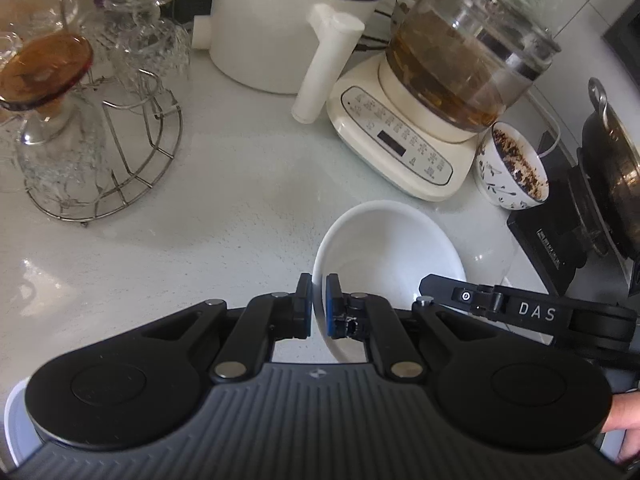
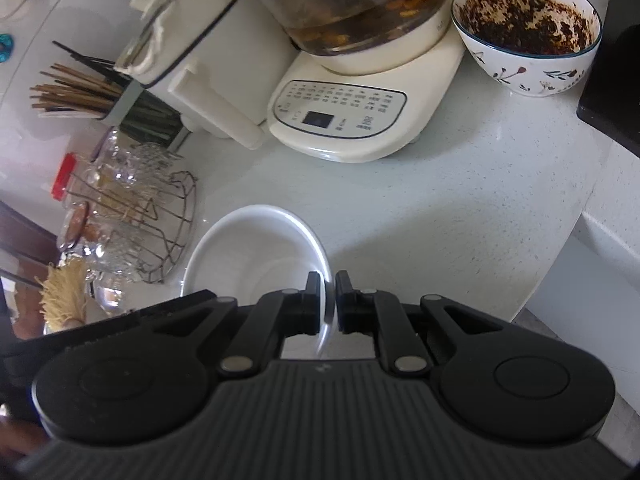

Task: Organize plates and bowls
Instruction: 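Lift the white bowl with both grippers and lower it into another white bowl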

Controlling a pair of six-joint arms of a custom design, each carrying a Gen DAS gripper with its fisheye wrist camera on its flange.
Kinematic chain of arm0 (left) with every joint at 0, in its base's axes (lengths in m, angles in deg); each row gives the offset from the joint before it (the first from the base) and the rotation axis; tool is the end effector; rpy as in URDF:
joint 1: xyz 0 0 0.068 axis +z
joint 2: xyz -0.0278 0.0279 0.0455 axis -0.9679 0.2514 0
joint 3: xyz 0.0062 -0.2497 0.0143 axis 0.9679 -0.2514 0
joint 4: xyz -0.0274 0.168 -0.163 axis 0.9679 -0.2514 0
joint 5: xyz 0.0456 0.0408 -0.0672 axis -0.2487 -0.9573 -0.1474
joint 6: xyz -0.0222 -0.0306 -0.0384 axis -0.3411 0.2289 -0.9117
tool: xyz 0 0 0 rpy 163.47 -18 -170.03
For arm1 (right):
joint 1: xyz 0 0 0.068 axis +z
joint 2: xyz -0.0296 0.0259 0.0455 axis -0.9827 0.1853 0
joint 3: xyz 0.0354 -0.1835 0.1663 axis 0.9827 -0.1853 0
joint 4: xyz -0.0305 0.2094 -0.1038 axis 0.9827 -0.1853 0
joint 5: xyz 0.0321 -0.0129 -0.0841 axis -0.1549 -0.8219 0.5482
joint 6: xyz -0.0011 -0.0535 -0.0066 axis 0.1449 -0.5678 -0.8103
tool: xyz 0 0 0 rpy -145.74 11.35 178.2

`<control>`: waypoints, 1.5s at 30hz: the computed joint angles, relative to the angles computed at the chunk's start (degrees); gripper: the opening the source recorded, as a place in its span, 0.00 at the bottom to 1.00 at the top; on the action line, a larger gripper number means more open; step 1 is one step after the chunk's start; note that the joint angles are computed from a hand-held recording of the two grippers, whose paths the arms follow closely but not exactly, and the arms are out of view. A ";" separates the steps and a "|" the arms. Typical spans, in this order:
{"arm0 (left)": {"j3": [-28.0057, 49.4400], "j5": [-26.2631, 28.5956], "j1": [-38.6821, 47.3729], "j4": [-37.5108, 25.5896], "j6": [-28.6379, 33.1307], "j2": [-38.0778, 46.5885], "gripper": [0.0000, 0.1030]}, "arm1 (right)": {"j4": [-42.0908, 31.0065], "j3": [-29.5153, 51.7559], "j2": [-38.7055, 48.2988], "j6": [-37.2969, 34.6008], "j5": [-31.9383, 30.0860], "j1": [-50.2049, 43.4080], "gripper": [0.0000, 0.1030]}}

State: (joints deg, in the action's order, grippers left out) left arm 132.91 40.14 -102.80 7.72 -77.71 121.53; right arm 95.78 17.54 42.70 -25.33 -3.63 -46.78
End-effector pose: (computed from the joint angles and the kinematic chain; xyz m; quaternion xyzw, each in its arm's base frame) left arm 0.3438 -0.1898 0.0860 0.1977 0.9402 -0.2108 0.1802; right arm 0.1791 0.1063 0.0879 0.2813 0.9007 0.1783 0.2789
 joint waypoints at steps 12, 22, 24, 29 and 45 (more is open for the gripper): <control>-6.57 0.85 2.25 1.85 -0.30 -7.01 0.07 | -4.90 1.33 -5.57 1.55 4.25 5.18 0.10; -10.84 1.43 4.70 1.89 0.84 -12.86 0.07 | -11.62 4.77 -9.48 3.26 9.52 10.81 0.10; -11.92 1.63 5.54 2.12 1.00 -14.37 0.07 | -12.07 5.53 -9.52 3.95 10.13 11.74 0.10; -14.10 2.41 8.14 1.71 2.24 -17.76 0.07 | -13.00 8.28 -8.57 4.16 11.72 13.95 0.10; -22.74 4.79 21.22 0.65 5.07 -27.87 0.07 | -11.41 22.04 4.55 -1.51 9.10 17.88 0.10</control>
State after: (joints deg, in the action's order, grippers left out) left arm 110.17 44.93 -81.58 8.37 -72.63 93.66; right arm 84.37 39.58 47.25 -26.83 5.47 -28.90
